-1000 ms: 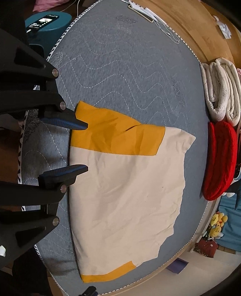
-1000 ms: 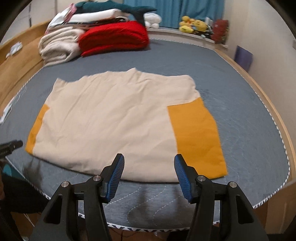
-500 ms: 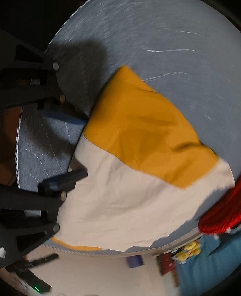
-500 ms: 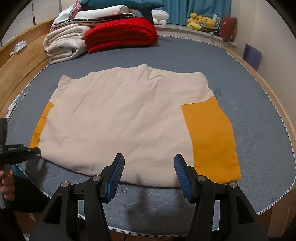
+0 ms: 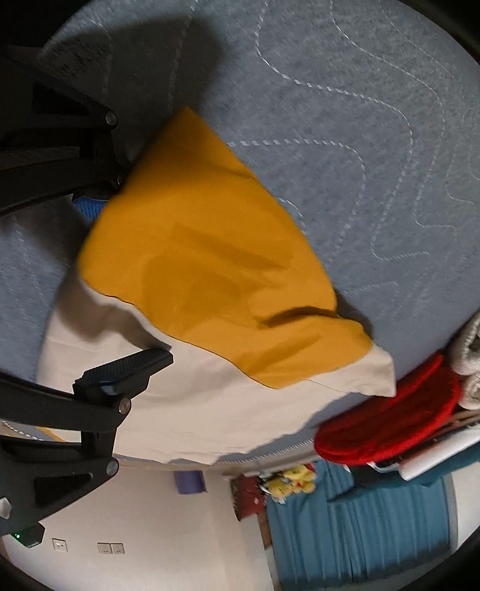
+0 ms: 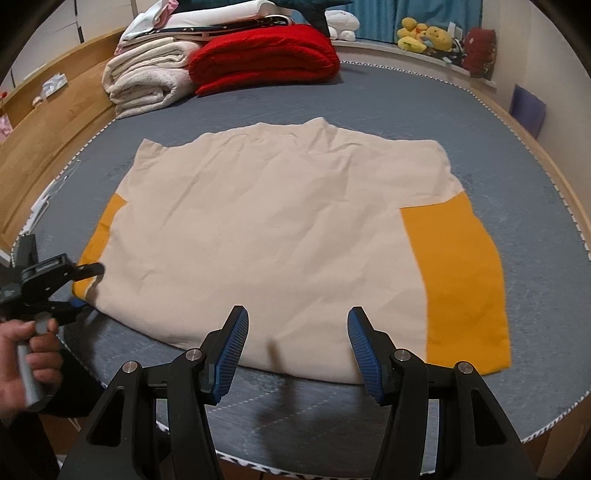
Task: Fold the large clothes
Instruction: 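Grasp the orange panel edge of the jacket with the left gripper, then lift the orange panel with the left gripper and fold it over the jacket body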
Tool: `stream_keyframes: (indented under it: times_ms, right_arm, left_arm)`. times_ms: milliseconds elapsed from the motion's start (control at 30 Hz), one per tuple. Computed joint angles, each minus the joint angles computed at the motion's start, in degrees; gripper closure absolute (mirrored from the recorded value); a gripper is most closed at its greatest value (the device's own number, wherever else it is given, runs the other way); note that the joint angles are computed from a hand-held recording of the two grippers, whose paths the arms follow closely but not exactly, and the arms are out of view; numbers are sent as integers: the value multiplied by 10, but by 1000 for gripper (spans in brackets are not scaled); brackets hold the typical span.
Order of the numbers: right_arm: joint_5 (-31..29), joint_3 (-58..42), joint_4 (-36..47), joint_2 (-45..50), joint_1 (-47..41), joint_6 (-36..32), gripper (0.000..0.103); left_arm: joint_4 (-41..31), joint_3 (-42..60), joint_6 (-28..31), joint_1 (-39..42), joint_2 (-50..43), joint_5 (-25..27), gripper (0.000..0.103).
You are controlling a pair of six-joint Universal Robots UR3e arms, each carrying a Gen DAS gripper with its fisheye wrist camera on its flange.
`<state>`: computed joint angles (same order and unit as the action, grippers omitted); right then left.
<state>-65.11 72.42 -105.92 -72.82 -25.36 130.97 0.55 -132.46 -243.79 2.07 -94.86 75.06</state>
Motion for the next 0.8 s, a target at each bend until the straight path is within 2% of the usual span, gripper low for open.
stream_keyframes:
  times_ms: [67,133,200,300,433,467,567,600,700,800]
  right_arm:
    - [4,2,3,0,7,0,46]
    - [6,8,-1,-3,14,0,46]
    - [6,14,-5,-4,26,0,46]
    - [3,26,-21,-7,47,4,46]
    - [1,32,-39,-2,76,20,47]
    - [3,29,-36,3,84,25,50]
    - [13,0,3,25,103,30,74]
    - [15,-6,14,30,109,31,78]
    - [14,-8,19,38,126,26,81]
    - [-3,5,13,42,153,11,82]
  left_arm:
    - [27,4,-1,-8,-19,20,55]
    - [46,16,2,-13,-43,21,82]
    - [34,39,21,-24,-48,36,90]
    - [-28,80,53,-40,-30,64,93]
    - [-98,102,89,-31,28,71,94]
    - [-110,104,97,-28,40,73,94]
    - [-182,121,129,-19,89,83,94]
    - [-218,121,139,-7,115,80,95]
    - [-295,117,160,11,175,84,95]
    - [-387,137,195,11,230,114,95]
